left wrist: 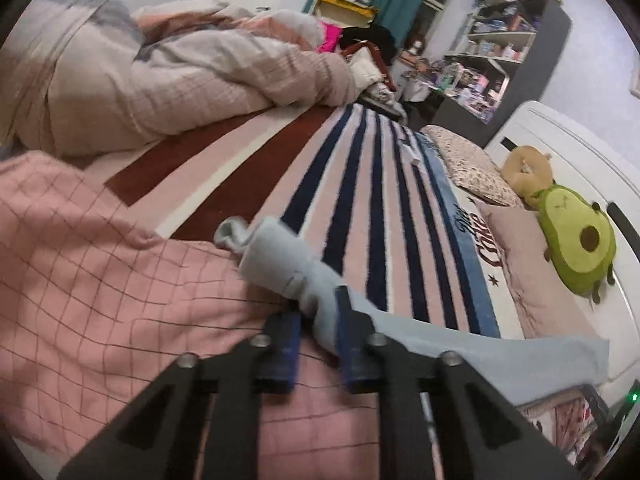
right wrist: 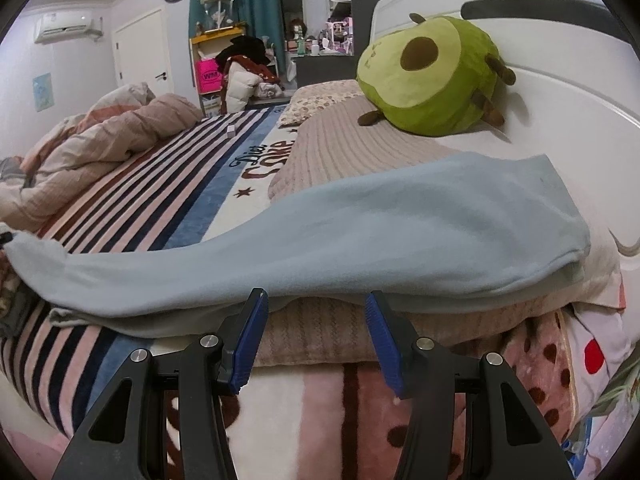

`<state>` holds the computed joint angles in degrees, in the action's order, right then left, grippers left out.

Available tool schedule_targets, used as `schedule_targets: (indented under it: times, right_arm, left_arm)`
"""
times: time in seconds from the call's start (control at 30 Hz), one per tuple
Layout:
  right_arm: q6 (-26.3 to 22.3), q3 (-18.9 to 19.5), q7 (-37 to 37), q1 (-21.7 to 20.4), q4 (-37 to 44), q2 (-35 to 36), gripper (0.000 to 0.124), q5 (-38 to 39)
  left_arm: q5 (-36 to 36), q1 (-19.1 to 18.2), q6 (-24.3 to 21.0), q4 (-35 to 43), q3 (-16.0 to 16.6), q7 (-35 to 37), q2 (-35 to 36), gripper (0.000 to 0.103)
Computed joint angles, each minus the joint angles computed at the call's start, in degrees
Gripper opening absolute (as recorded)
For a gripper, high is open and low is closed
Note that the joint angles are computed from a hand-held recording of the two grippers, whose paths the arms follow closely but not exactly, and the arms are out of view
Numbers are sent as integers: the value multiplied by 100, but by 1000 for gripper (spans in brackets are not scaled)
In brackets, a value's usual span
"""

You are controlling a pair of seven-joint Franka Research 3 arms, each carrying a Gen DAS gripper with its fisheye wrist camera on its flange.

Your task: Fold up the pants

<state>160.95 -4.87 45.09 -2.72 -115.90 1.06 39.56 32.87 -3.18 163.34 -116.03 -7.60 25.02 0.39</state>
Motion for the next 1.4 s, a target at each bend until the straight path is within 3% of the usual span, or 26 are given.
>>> schedule_targets:
  times: [0.07,0.17,0.37,0.43,0.5,0.53,0.6,0.7,0.77,0.87,0.9,0.97,1.0,1.03,1.17,1.27,1.33,1.4]
  right_arm:
    - [1,-1,34,-2,-8,6,46,1]
    - [-17,6,-53,-2,-16,-13,46,118]
    - [18,4,-347,17,-32,-64,46,522]
    - [-21,-2,-356,20,-29,-62,46,568]
    - [-37,-2,-310,25,-19,-36,46,549]
    - [-72,-3,-279,23,-5,-24,46,522]
    - [-122,0,-205,23,8,-20,46,402]
    - [-112,7,-152,29,1,-27,46,319]
    - [-242,13,-183,29,43,2,46,421]
    - [-373,59,-393,42,126,88,46,753]
    - [-425,85,-541,43,183,130,46,983]
    - [-591,150,-948,34,321,208,48,1673]
    - [-699,177,-1122,27,402,250,49,1984]
    - [-801,211,-1303,25,486,297,49,2313]
    - [-1361,339,-1607,56,859,577,53,3040]
    - [-1256,493,-1652,204,1079,770,53,2994]
    - [-1228,566,-1609,304,1201,862,63,2768]
    - [-1398,579,-1149,420,1466,1097,63,2053]
  left_arm:
    - [492,-61,-226,131,-49,-94,-23,9]
    - [539,-138,-275,249,-105,94,-19,8]
    - [305,-360,351,976,-199,899,626,8]
    - [-170,-406,613,1447,-378,1532,1121,8]
    - [-1101,-267,775,2076,-904,2627,1792,8]
    - [-1543,-98,756,2423,-1334,3256,2183,8]
    - [-2021,42,354,3202,-2006,4214,2934,8]
    - [-2344,-196,-487,4252,-2418,5141,3846,8]
    - [-2506,-376,-987,4697,-2453,5426,4190,8]
    - [-2756,-504,-1394,4819,-2385,5685,4300,8]
    - [-2841,-481,-1463,4715,-2372,5805,4238,13]
    - [-3210,-261,-1299,4358,-2545,6149,4069,36]
    - [-3568,43,-1032,3960,-2800,6420,3879,53]
    - [-3812,259,-768,3552,-2925,6576,3638,59]
    - [-4315,480,-71,2438,-2673,6504,2756,59]
    - [-4289,155,281,1765,-1937,5986,2151,59]
    - [-4108,-142,376,1502,-1424,5536,1947,59]
    - [-4240,-74,446,1388,-1433,5556,1933,59]
